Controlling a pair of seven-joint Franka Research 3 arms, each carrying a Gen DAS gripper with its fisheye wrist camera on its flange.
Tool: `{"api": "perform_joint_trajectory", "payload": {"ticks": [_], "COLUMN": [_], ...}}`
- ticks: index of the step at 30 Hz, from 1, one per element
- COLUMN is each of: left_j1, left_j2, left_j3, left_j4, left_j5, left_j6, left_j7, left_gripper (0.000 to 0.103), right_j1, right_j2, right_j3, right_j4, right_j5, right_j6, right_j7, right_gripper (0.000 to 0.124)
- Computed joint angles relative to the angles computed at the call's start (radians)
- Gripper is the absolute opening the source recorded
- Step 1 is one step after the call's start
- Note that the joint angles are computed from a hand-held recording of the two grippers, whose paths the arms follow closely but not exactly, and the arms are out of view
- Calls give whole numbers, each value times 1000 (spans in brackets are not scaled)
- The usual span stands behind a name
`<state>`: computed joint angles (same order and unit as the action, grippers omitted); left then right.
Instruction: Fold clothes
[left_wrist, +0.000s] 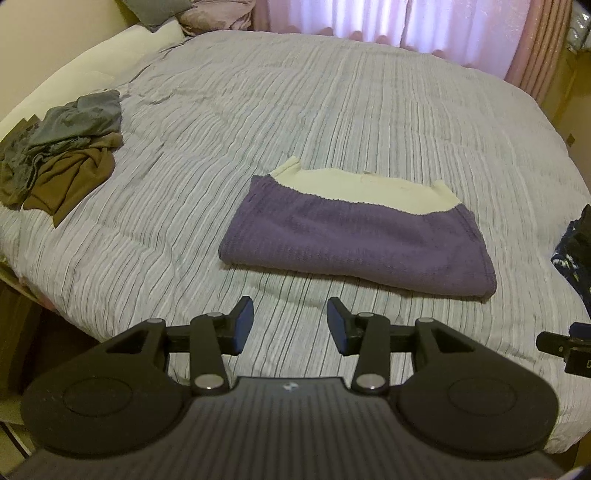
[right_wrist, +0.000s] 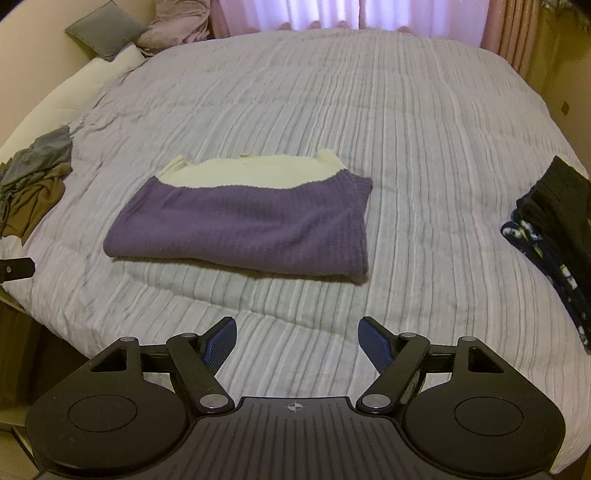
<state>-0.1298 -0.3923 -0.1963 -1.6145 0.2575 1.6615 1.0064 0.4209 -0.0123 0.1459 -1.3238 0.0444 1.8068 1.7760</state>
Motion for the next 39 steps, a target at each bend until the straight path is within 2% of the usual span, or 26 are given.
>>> {"api": "perform_joint_trajectory", "payload": {"ticks": [2, 5, 8, 11, 15, 19, 23, 27, 30, 33, 35, 37, 38, 39], "left_j1": [0, -2, 1, 13, 44, 80, 113, 132, 141, 153, 152, 122, 109, 97], "left_j2": [5, -2, -48, -106, -161, -150, -89, -18, 10, 12, 15, 36, 45, 55], "left_j3": [-9, -5, 43, 99, 170, 224, 250, 265, 267, 258, 257, 287, 302, 315], "left_j4": [7, -10, -95, -207, -360, -477, -543, -587, -633, -706, -751, -759, -755, -750], "left_j5": [7, 3, -67, -159, -283, -390, -467, -527, -579, -612, -637, -682, -702, -721], "left_j6": [-12, -3, 67, 161, 294, 443, 598, 743, 829, 959, 1056, 1102, 1112, 1117], "left_j7": [-10, -24, -54, -95, -161, -207, -226, -202, -191, -211, -235, -207, -181, -152], "left_gripper": [40, 46, 47, 47, 49, 49, 49, 50, 50, 50, 45, 37, 35, 28], "right_j1": [-6, -16, -29, -52, -83, -103, -101, -91, -84, -83, -83, -81, -80, -79], "right_j2": [-6, -12, -25, -55, -96, -96, -62, 15, 68, 105, 126, 144, 153, 159], "right_j3": [-6, -12, -21, -37, -56, -59, -47, -38, -42, -38, -37, -30, -29, -33], "right_j4": [-10, -28, -72, -166, -319, -436, -519, -550, -558, -567, -563, -562, -559, -550], "right_j5": [14, 38, 83, 191, 358, 465, 505, 465, 461, 506, 521, 541, 542, 525], "right_j6": [0, 3, 32, 106, 243, 381, 586, 796, 898, 987, 1015, 1047, 1052, 1035], "right_j7": [-9, -22, -21, 26, 162, 343, 486, 635, 696, 659, 637, 613, 603, 600], "right_gripper": [76, 76, 76, 76, 76, 76, 76, 76, 76, 76, 76, 75, 67, 41]}}
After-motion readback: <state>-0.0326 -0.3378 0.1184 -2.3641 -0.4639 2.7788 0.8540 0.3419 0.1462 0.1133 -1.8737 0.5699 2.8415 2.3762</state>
